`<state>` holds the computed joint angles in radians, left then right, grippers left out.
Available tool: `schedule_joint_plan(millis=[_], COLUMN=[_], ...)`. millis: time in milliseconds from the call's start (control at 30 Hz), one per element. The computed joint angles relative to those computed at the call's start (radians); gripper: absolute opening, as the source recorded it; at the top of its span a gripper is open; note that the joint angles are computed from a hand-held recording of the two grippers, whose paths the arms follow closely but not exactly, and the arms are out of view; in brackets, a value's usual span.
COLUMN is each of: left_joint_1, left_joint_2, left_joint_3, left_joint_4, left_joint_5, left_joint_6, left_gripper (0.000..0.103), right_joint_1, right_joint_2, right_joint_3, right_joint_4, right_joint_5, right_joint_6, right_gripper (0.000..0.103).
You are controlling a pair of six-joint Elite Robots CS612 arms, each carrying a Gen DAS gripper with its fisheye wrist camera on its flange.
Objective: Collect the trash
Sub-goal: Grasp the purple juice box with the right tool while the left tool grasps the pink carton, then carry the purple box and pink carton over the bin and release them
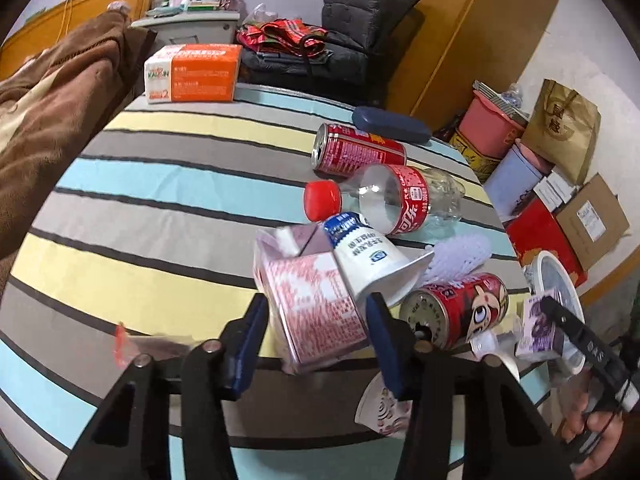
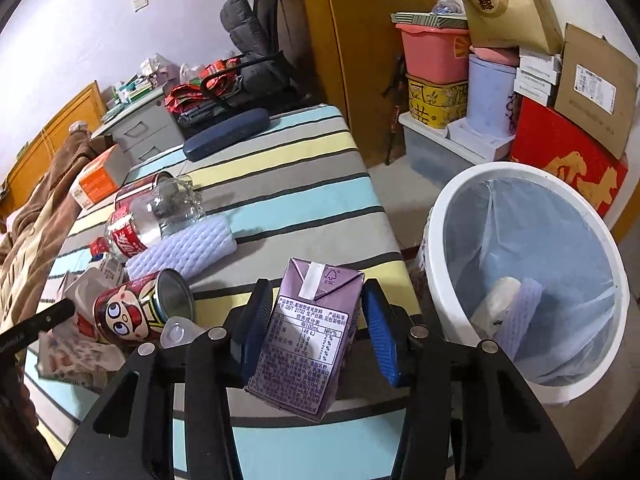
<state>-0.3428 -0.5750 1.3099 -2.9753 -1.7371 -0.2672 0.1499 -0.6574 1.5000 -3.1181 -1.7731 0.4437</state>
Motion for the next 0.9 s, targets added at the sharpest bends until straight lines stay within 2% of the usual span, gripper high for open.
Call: schedule_joint_plan(millis=[133, 200, 267, 333, 500, 567, 767, 833, 900], left_joint_1=[-0.008, -0.011, -0.009, -0.013, -0.003, -0.005, -0.008, -0.005, -0.009], left_joint_2=[0.002, 0.004, 0.004, -0.003, -0.02, -0.018, 0.0, 0.011, 0.015], left_joint_3=[0.012, 0.003, 0.005, 0.02, 0.057, 0.053, 0.021, 0.001, -0.01], left_joint_4=[-0.061, -0.035, -0.03, -0.038, -0.07, -0.054, -0.051, -0.04, -0.024], left_joint_5=[0.026, 0.054, 0.049, 0.093, 0.079, 0.109, 0.143, 0.125, 0.15], left_joint_6=[-0.017, -0.023, -0.028, -0.02, -0.013, -0.008, 0.0, -0.006, 0.0], left_gripper=[0.05, 0.05, 0.05, 0.05, 0.05, 0.05, 0.05, 0.05, 0.05], right_joint_1=[0.0, 0.001, 0.001, 0.0, -0.001, -0.001, 0.003, 0.002, 0.003], right_joint_2=[-0.004, -0.005, -0.006, -0.008, -0.011, -0.009, -0.007, -0.005, -0.005], right_joint_3=[0.009, 0.01, 0.015, 0.018, 0.024, 0.024, 0.019, 0.018, 0.017], right_joint_4=[-0.003, 0.004, -0.005, -0.008, -0.013, -0.013, -0.009, -0.009, -0.007], right_joint_5=[0.009, -0.001, 0.0, 0.007, 0.017, 0.02, 0.016, 0.016, 0.014], right_joint_6=[-0.016, -0.016, -0.019, -0.022, -0.031, -0.032, -0.043, -0.041, -0.042], right_gripper=[0.048, 0.048, 0.048, 0.048, 0.048, 0.047, 0.047, 0.047, 0.047])
